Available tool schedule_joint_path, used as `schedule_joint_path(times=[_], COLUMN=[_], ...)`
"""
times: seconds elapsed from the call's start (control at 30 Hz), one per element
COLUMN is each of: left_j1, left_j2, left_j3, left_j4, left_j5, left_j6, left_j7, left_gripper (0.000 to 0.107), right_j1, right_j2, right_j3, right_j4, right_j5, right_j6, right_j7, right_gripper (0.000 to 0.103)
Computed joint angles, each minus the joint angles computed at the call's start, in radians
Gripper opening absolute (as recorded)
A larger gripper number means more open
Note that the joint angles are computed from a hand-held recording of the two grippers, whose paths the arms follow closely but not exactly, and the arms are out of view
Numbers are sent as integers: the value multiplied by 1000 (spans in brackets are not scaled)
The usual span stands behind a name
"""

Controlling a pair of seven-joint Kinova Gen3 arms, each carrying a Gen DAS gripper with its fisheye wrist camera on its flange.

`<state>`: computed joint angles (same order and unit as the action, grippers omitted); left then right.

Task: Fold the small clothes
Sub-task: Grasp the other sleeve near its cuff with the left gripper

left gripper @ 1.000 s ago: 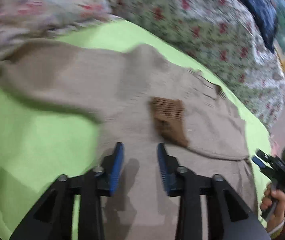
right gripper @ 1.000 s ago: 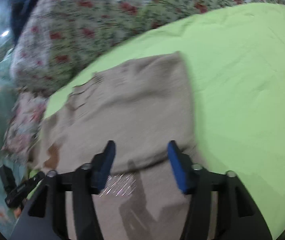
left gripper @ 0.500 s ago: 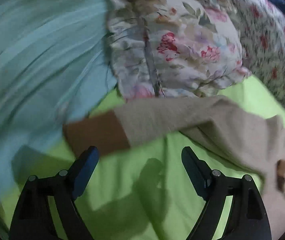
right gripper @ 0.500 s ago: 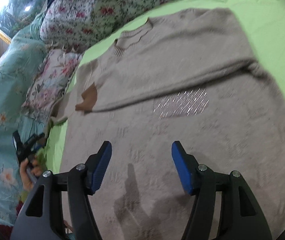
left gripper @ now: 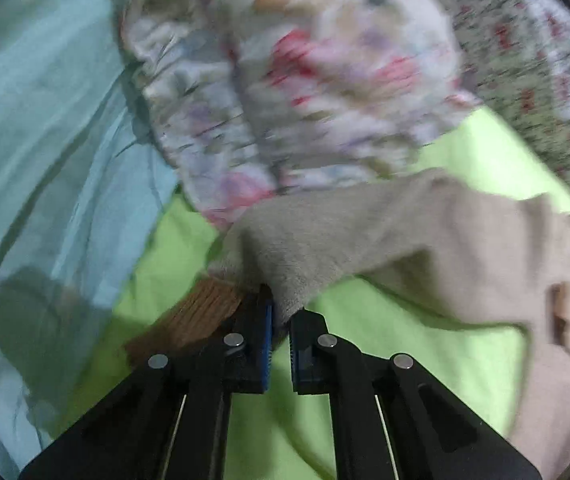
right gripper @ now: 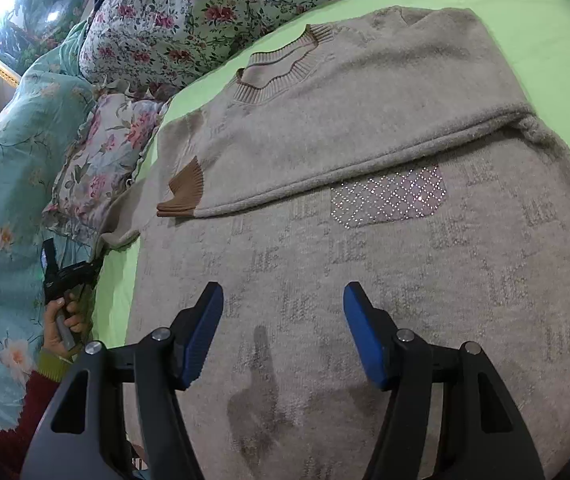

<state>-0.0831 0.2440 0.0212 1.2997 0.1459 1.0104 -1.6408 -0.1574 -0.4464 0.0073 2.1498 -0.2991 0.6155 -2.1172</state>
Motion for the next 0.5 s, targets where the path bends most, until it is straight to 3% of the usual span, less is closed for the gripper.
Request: schedule_joint_path(times=[0.17,0.23,0.37,0.5], left_j1=[-139,-127,45,231], left_j2=[-85,-105,-58,109], left_j3=[211,280,291,349], left_j4=[32,58,20,-148], left_j5=[203,285,400,312], left_j6=[46,18,-11,-12], left_j7=[-87,-132,-206,-98], left_gripper=[5,5,5,5], right_j1=[5,6,25,51], right_j2=[-27,-43,-86,-132], right_j3=[-16,-18,-26,-10], right_j4=[21,28,41,48], right_j5=[-3,0,14,38], right_j6=[-21,-24,-24,2], right_j7=[-29,-36,-65,-80], right_gripper=[63,63,63,63])
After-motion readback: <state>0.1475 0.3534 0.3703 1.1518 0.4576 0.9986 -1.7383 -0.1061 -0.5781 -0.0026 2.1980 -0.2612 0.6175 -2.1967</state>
